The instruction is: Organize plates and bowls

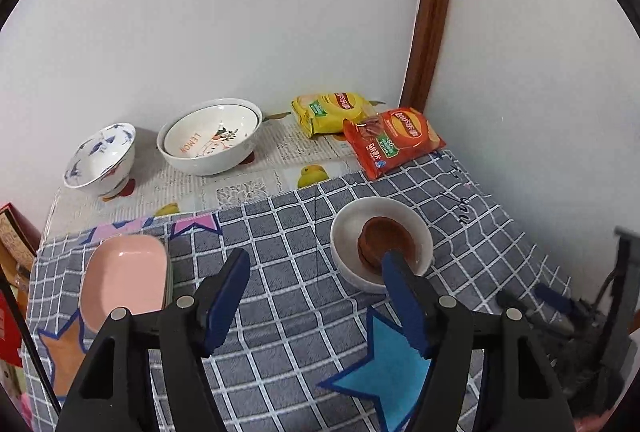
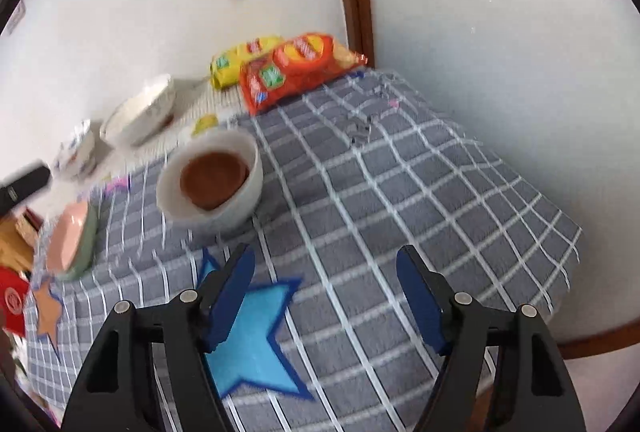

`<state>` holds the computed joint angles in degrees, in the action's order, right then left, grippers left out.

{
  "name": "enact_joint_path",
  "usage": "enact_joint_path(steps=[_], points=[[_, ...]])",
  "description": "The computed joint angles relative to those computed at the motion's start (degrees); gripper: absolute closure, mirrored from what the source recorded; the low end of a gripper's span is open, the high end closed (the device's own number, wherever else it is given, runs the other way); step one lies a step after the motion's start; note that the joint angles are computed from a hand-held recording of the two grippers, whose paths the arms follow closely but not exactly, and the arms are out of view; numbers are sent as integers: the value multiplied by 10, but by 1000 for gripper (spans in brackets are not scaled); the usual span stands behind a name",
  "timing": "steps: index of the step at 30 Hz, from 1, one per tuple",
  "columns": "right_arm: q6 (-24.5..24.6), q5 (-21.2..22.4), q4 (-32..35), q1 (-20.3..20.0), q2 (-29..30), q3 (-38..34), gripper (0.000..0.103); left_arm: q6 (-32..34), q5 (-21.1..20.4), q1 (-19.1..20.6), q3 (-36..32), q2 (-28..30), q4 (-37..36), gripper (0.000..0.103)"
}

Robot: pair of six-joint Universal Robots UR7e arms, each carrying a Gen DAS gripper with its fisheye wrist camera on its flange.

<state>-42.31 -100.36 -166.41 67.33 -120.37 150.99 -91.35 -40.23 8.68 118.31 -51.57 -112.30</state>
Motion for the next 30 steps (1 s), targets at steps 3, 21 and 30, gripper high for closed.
enact_joint_path(steps=[3, 21, 30], points=[[6, -9, -45, 22, 43, -10, 31, 27, 0, 21, 1, 7, -26, 36], [63, -45, -51, 92, 236, -93, 52, 175, -41, 143, -4, 56, -192, 36], [109, -77, -27, 100, 303, -129, 67, 210, -52, 176, -12, 69, -229, 37]])
